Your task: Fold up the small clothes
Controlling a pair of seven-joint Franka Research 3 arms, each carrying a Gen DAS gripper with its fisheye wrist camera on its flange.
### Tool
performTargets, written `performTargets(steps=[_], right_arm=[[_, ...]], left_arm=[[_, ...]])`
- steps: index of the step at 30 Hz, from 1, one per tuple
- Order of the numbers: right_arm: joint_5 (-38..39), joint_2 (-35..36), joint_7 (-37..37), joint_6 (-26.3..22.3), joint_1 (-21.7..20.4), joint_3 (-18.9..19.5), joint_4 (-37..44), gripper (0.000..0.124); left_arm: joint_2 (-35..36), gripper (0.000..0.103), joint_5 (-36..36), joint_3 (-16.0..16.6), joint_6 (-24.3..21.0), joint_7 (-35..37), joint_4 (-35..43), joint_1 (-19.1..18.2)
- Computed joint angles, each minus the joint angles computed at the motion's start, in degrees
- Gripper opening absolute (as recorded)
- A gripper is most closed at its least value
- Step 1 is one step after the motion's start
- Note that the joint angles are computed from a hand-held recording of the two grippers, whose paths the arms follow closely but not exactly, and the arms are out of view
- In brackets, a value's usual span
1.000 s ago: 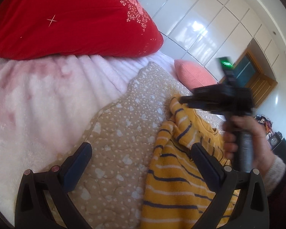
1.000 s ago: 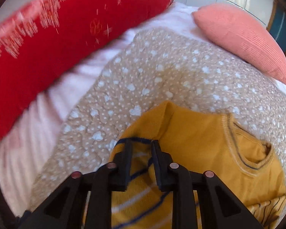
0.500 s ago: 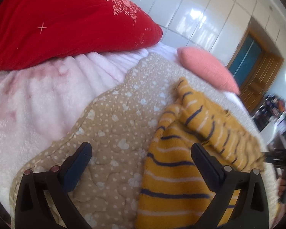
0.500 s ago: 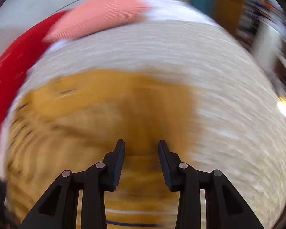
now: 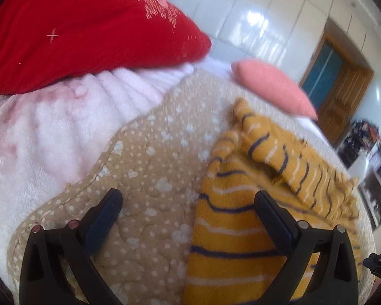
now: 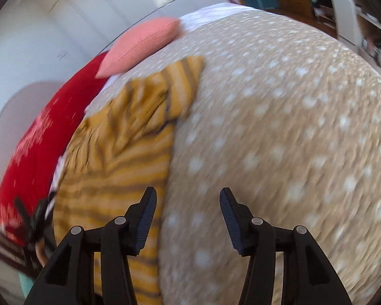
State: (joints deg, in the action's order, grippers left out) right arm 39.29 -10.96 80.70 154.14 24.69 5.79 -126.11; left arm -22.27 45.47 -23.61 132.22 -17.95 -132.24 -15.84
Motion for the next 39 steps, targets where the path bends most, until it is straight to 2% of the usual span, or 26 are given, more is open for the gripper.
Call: performTargets(steps=[1, 2, 3, 5, 6, 8, 10, 11, 15, 16, 19, 22, 23, 25, 27, 30, 31, 32, 35, 39], right_arm=[[2.0, -0.4, -1.8, 0.8, 0.8, -0.1, -0.9, 0.057], [3.5, -0.7, -3.1, 1.2, 1.5, -0.1, -1.4, 0.059], [4.3, -0.8, -3.7, 1.6, 1.8, -0.1, -1.7, 0.059], [6.4, -3.1, -5.2, 2.4, 2.1, -0.7, -4.4, 0.06], [7.4, -3.6, -5.9, 2.7, 2.4, -1.0, -4.9, 0.061], [8.6, -4.8, -6.7, 2.7, 2.6, -1.4, -6.1, 0.065], [9.6, -5.1, -7.3, 2.7, 2.8, -1.6, -7.0, 0.065], [9.8, -5.1, -7.5, 2.6, 2.9, -1.7, -7.1, 0.065], [9.6, -6.2, -8.9, 3.1, 3.5, -1.1, -8.6, 0.067], [8.7, -6.3, -8.6, 3.7, 3.4, -0.6, -8.9, 0.068], [3.9, -5.6, -5.8, 5.3, 2.7, 1.1, -9.1, 0.072], [-1.7, -4.7, -2.3, 6.6, 2.1, 2.7, -8.7, 0.08], [-4.0, -4.5, -0.7, 7.2, 1.8, 3.4, -8.7, 0.082], [-7.7, -4.0, 1.3, 7.9, 2.0, 4.4, -8.6, 0.083], [-9.7, -3.6, 2.4, 8.3, 2.9, 4.6, -8.4, 0.083], [2.0, -3.6, -6.9, 6.8, 9.5, 0.1, -7.7, 0.083], [8.2, -3.6, -11.7, 5.1, 11.8, -1.7, -7.4, 0.083], [12.2, -3.7, -14.5, 4.0, 12.4, -2.3, -7.2, 0.084], [19.8, -4.5, -19.3, 3.2, 12.3, -2.4, -8.0, 0.084], [31.2, -5.8, -26.7, -7.2, 11.0, -5.6, -9.0, 0.084]], left_arm=[[1.7, 0.1, -6.1, 1.7, -4.2, 8.0, 3.0, -2.4], [1.9, 0.089, -9.6, 1.3, -7.4, 12.2, 5.1, -3.0], [0.4, 0.084, -10.3, 1.8, -7.4, 12.3, 5.1, -4.6], [-4.7, 0.085, -9.3, -0.1, -4.5, 10.5, 3.5, -4.9], [-6.0, 0.086, -8.6, -1.6, -6.2, 10.0, 3.9, -4.6], [-7.4, 0.098, -6.8, -7.0, -16.5, 8.5, 7.4, -3.7], [-8.4, 0.099, -6.8, -8.8, -21.1, 6.4, 8.1, -4.4], [-9.2, 0.099, -7.6, -8.4, -21.3, 5.7, 7.5, -5.4], [-13.6, 0.099, -13.0, -4.8, -17.7, 3.0, 1.3, -8.7], [-15.5, 0.099, -14.4, -3.5, -14.7, 1.4, -1.8, -9.4], [-19.0, 0.099, -16.1, -2.1, -6.6, -3.0, -8.1, -9.0], [-19.1, 0.099, -16.5, -1.4, -0.3, -3.8, -11.2, -7.5], [-18.2, 0.099, -16.5, -1.7, 0.6, -3.4, -11.1, -7.0], [-14.9, 0.099, -16.2, -3.2, -1.3, -1.3, -8.4, -5.9], [-12.7, 0.099, -15.4, -3.8, -1.1, 0.2, -6.7, -5.9], [-12.0, 0.099, -14.8, -4.1, 3.8, -1.3, -7.6, -6.2], [-11.8, 0.099, -14.7, -4.3, 5.0, -2.0, -8.0, -6.2], [-11.3, 0.099, -14.7, -4.8, 5.8, -2.6, -8.0, -6.3], [-9.9, 0.099, -15.2, -5.4, 6.7, -3.6, -7.7, -6.9], [-9.9, 0.099, -16.3, -4.6, 14.4, -6.6, -10.8, -7.7]])
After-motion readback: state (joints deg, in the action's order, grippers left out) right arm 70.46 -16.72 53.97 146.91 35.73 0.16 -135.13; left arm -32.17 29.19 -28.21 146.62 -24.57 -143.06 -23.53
